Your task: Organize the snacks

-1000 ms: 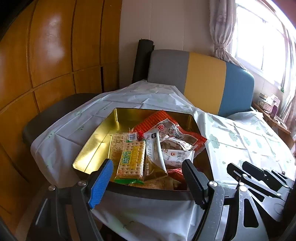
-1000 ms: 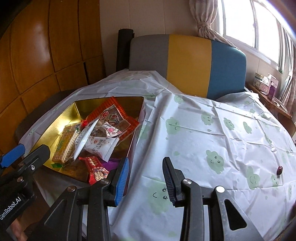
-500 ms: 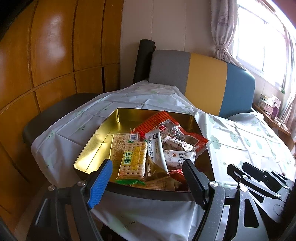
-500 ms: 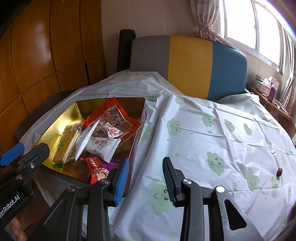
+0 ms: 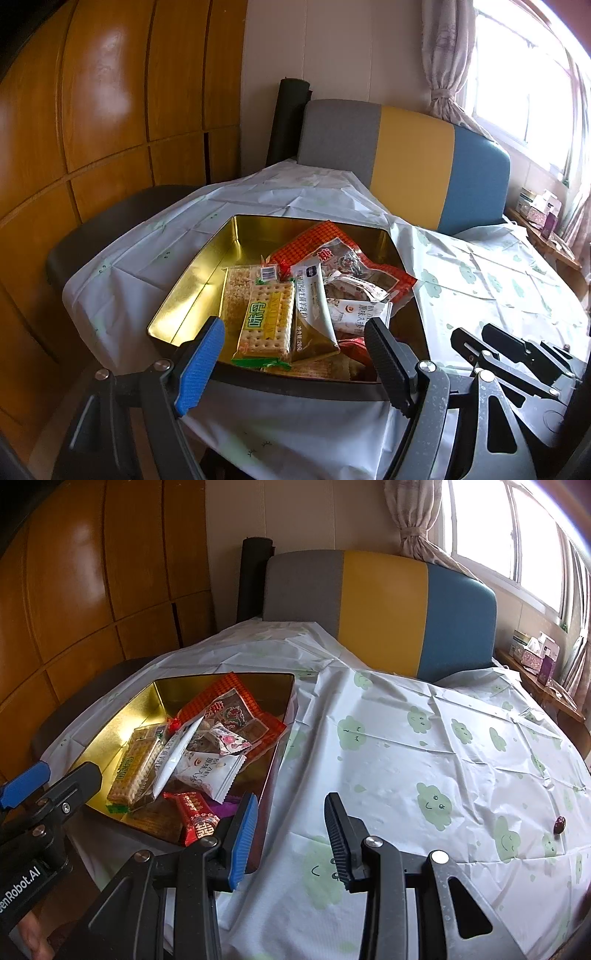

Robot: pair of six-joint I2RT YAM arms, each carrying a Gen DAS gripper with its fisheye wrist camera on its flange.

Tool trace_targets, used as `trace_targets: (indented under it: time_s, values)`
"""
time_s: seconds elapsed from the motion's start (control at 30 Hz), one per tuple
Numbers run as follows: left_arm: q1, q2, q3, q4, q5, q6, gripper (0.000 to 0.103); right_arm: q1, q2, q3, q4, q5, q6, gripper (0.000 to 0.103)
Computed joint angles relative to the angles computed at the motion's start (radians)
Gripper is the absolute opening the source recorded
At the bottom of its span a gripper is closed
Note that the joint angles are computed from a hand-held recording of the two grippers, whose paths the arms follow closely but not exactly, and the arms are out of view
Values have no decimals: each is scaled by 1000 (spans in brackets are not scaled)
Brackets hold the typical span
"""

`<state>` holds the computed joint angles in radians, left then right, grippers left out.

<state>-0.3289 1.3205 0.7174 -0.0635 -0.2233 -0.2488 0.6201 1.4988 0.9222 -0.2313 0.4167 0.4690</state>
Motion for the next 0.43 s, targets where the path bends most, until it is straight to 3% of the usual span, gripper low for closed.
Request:
trace_targets:
  time_s: [0.43]
  values:
    - [21,23,7,16,21,-6,80,-18,11,-12,13,-31,-10,38]
